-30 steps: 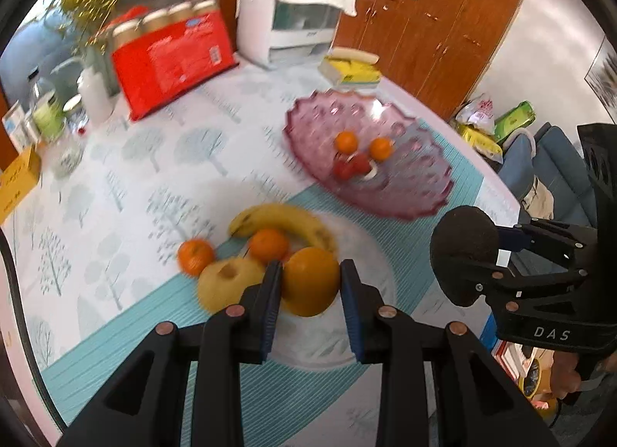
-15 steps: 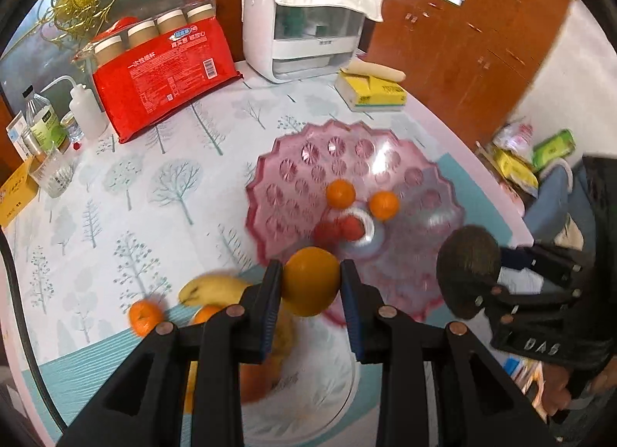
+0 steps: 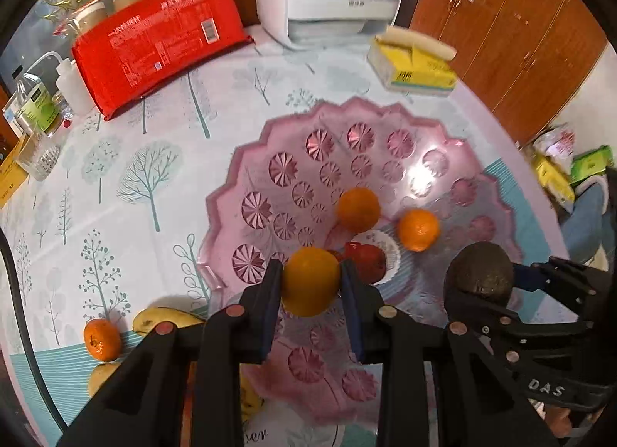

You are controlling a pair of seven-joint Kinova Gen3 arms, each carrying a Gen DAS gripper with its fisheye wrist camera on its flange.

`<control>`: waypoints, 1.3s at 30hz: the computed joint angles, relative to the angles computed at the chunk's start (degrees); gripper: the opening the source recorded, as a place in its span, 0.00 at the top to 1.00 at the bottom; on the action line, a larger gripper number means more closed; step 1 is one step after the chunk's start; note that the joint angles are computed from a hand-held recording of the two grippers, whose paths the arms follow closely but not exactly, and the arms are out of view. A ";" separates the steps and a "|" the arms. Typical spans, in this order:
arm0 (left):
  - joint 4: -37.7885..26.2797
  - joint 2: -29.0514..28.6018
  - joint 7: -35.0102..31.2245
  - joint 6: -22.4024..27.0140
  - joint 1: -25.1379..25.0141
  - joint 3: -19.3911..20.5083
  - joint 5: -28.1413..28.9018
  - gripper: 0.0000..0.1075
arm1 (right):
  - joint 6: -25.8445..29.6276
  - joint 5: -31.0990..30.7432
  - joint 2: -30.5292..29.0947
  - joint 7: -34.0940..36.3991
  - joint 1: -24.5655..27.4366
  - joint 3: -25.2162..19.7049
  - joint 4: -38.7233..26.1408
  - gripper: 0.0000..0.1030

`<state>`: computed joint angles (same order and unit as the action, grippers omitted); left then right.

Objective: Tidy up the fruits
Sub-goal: 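Open both grippers to drop the tangerine and avocado into the bowl, then move both grippers back from the bowl toward the fruit plate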

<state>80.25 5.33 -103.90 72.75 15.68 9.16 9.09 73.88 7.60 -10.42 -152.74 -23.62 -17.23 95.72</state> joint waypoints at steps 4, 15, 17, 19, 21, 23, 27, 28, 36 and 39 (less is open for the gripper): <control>0.72 1.26 1.62 -0.98 1.32 0.50 -2.08 0.74 | -1.63 -0.81 1.00 2.30 0.07 1.07 0.60 0.44; 1.87 3.01 3.40 -1.10 2.04 0.17 -4.34 0.73 | -0.91 0.83 4.07 2.84 -1.02 1.16 -0.52 0.43; 2.02 3.03 2.94 -0.97 1.46 0.02 -3.26 0.71 | -0.24 3.59 4.18 1.50 -1.94 0.26 -1.36 0.42; 2.09 2.89 3.05 -1.15 1.33 -0.02 -3.11 0.68 | 1.22 6.83 4.44 -0.17 -2.99 -0.82 -2.45 0.33; 2.24 2.46 3.01 -1.32 1.32 0.04 -3.04 0.58 | 2.56 9.13 4.62 -1.40 -3.99 -1.40 -3.28 0.29; 2.75 1.41 3.09 -2.02 1.36 0.04 -3.31 0.48 | 3.79 10.50 4.48 -2.27 -4.79 -1.66 -3.83 0.29; 3.51 -0.81 2.93 -2.74 1.07 -0.04 -3.58 0.39 | 4.59 10.80 3.67 -3.45 -5.40 -1.68 -4.00 0.28; 3.79 -1.55 2.62 -2.85 0.85 -0.11 -3.35 0.38 | 4.89 10.90 3.51 -3.75 -5.55 -1.86 -4.08 0.28; 5.26 -6.17 0.51 -2.17 -1.22 -1.13 -1.65 0.36 | 8.42 15.22 2.93 -10.49 -7.96 -5.52 -4.79 0.29; 5.41 -7.61 -1.18 -1.78 -2.45 -1.92 -0.10 0.35 | 10.66 17.90 2.60 -13.95 -9.01 -7.18 -5.48 0.29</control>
